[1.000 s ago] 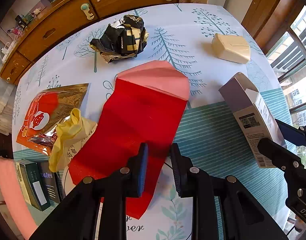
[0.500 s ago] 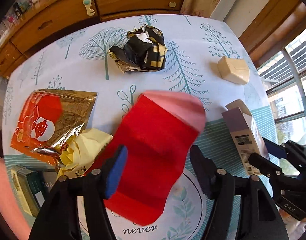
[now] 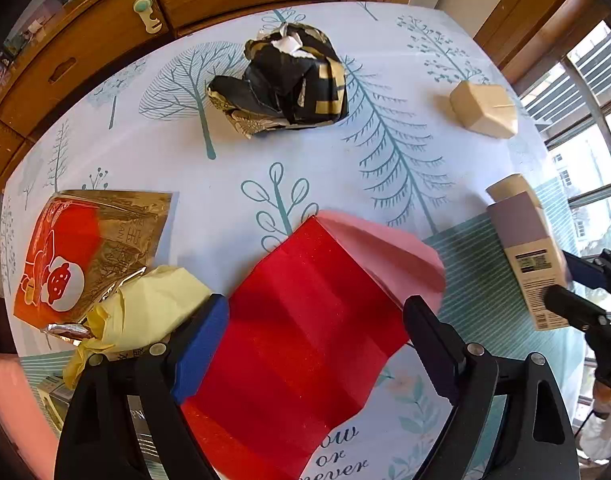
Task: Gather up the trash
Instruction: 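Grasp the white medicine box with the right tool while the left grasps the red envelope, then lower both tools over the bin and open them to drop envelope and box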
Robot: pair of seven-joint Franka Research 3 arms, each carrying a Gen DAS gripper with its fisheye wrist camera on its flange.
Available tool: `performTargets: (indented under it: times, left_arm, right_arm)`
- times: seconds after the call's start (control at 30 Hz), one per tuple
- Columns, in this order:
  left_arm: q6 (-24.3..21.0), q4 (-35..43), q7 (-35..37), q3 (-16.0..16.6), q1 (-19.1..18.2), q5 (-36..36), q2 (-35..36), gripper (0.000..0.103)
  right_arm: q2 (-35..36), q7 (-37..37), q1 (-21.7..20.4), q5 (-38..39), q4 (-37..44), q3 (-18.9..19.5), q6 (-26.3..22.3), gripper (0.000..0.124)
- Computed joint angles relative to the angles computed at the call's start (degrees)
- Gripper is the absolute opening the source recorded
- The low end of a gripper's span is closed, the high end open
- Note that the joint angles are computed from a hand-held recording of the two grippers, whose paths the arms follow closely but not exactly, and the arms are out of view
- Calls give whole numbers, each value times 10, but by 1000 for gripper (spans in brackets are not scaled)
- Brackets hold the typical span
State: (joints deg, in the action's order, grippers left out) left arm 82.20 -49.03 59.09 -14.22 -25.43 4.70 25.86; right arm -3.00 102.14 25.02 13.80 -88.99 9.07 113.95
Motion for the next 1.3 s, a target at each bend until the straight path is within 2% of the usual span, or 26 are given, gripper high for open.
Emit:
performTargets:
  times: [0.13,0.23,0.3,0.33,0.37,0.47,0.6,0.67,0.83,1.03,1.3]
  left_arm:
    - [-12,12,-17,6,-10,18,9,90]
    - [-13,13,-20,7,-19,31,12,85]
    - [10,-22,-30,7,-16,32,-10,74]
    - [18,-33,-38,7,-14,33,-19,64]
    - [26,-50,-47,8,-10,34,-31,49]
    - [54,-106,-71,4,12,14,-71,27]
    - [49,-121,-73,-3,15,23,-85,15]
    - [50,-124,-91,-5,14,21,-87,6]
    - [68,-175,-124,-13,16,10,-134,5]
    - [71,-191,-163,-30,-3,23,-177,4]
    - [97,-285,-217,-54,-15,10,-306,4]
  right_arm:
    - [-4,-2,-1,7,-6,-1,3,32]
    - [-5,-1,-2,12,-7,-2,4,32]
    - [-4,0,-2,12,-7,-2,6,32]
    - [-5,1,-3,13,-8,-2,7,32]
    - [-5,2,-3,14,-9,-2,8,32]
    - [-7,5,-3,17,-13,-2,12,32]
    - [-5,8,-3,11,-12,-1,13,32]
    - [-4,10,-2,7,-10,0,12,32]
    - [-6,15,3,0,-3,4,-6,32]
    - [-27,25,14,4,-10,12,-24,32]
    - [-82,90,37,10,-19,40,-47,32]
